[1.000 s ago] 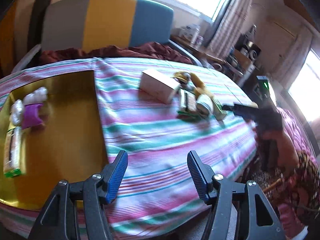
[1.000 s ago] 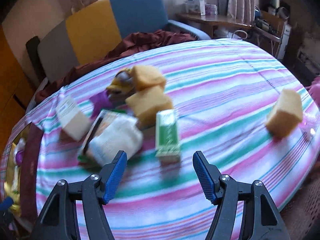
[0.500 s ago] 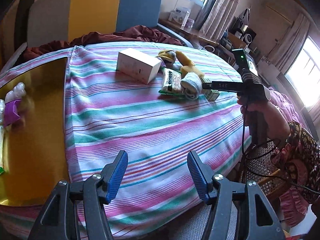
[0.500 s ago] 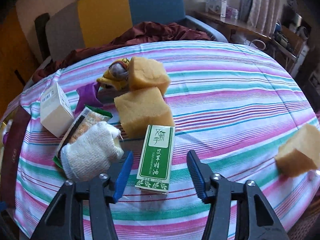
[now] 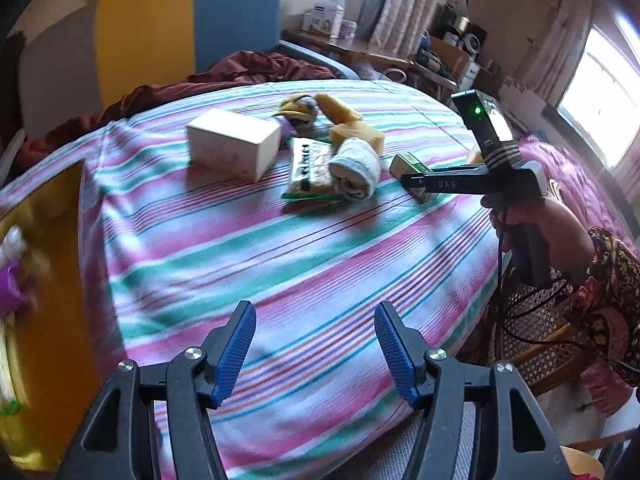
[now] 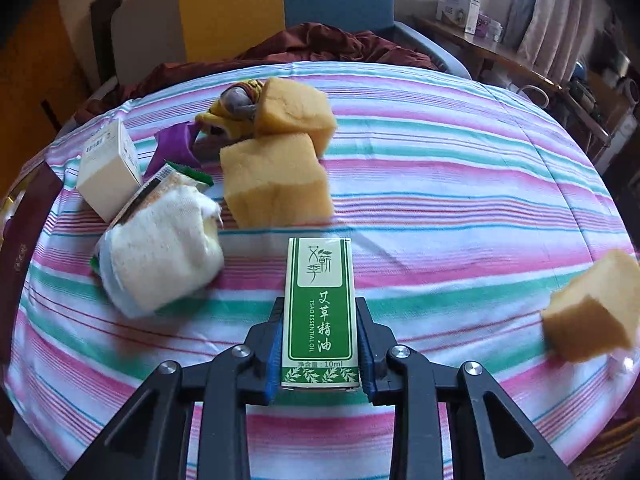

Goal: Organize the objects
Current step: 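Grasp the green essential-oil box with the right tool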

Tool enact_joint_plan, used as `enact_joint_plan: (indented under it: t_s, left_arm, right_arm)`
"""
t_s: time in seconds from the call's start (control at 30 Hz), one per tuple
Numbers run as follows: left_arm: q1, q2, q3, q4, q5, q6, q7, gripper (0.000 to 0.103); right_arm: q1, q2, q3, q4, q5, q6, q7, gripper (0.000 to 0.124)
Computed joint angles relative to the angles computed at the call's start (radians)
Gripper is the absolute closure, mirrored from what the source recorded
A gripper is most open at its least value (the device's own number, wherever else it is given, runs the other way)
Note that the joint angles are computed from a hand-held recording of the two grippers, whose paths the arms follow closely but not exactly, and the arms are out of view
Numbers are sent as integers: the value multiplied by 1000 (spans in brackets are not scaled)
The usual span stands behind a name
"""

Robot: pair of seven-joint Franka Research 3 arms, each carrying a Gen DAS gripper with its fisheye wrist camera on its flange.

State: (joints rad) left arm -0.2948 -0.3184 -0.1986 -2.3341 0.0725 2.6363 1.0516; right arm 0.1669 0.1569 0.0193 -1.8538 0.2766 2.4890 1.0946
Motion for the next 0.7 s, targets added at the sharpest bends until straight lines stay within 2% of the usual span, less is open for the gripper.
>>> enact_joint_plan:
  t_s: [0.1, 0.27, 0.4, 0.53, 0.7]
  left_arm:
    - [9, 66, -14, 71, 49, -4, 28, 41]
    - [18, 188, -29, 198, 92, -29, 63, 41]
    - [22, 283, -37, 292, 103, -38, 59, 41]
    - [20, 375, -43, 395, 238, -33, 19, 41]
    - [7, 473, -29, 511, 329, -62, 22, 41]
  right_arm:
    - [-7, 2, -4, 8, 25, -20, 29, 93]
    - [7, 6, -16, 17, -69, -17, 102, 93]
    - [1, 8, -15, 22, -69, -29, 120, 93]
    - [-1, 6, -15, 24, -72, -36, 131, 93]
    - [-4, 20, -13, 47, -62, -59, 143, 93]
